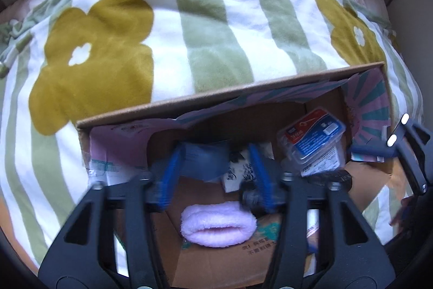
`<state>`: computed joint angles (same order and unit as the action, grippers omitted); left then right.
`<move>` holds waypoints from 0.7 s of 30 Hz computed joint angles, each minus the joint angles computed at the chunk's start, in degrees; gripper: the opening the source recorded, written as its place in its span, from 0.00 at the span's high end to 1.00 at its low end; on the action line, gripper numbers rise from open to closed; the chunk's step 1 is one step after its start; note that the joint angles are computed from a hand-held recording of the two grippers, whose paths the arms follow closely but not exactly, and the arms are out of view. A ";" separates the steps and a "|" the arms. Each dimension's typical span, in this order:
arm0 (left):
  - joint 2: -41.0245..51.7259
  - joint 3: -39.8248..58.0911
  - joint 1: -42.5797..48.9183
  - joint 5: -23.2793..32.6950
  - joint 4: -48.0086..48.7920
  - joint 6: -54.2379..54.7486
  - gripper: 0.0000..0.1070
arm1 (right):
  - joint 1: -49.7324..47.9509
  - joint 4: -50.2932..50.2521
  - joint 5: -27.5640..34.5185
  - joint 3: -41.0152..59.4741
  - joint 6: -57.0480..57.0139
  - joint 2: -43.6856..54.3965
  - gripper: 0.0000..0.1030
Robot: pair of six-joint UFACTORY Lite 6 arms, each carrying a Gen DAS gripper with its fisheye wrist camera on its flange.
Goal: Organize objects
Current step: 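Carry the blue cube box and black bag into the cardboard box and release both, then lift both tools out of the box and back over the lipstick and panda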
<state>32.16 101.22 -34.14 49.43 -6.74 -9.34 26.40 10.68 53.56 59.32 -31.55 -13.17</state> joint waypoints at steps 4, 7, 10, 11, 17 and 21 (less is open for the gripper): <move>0.26 1.08 -1.08 0.41 1.20 -0.60 0.04 | -0.78 1.54 -0.65 -1.20 0.50 -1.33 0.01; 0.43 1.08 -1.16 0.70 0.38 -0.34 0.04 | -0.45 1.88 -0.76 -1.84 1.16 -2.01 0.01; 0.04 0.78 -1.10 0.77 -0.40 -0.26 0.04 | -0.28 1.80 -0.49 -1.77 1.43 -2.21 0.01; -0.40 0.50 -1.11 0.83 -0.48 -0.27 0.04 | -0.30 1.86 -0.32 -1.62 1.53 -2.25 0.01; -2.78 0.74 -1.50 2.33 -0.90 -0.49 0.04 | -0.85 1.04 2.08 1.26 3.35 -2.89 0.01; -5.69 1.45 -1.88 4.25 -0.87 -1.44 0.04 | -0.80 0.56 5.64 5.08 5.16 -4.26 0.01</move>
<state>26.47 102.67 -36.02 53.68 -7.61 -10.77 25.60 11.24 59.20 64.40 -26.39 -17.43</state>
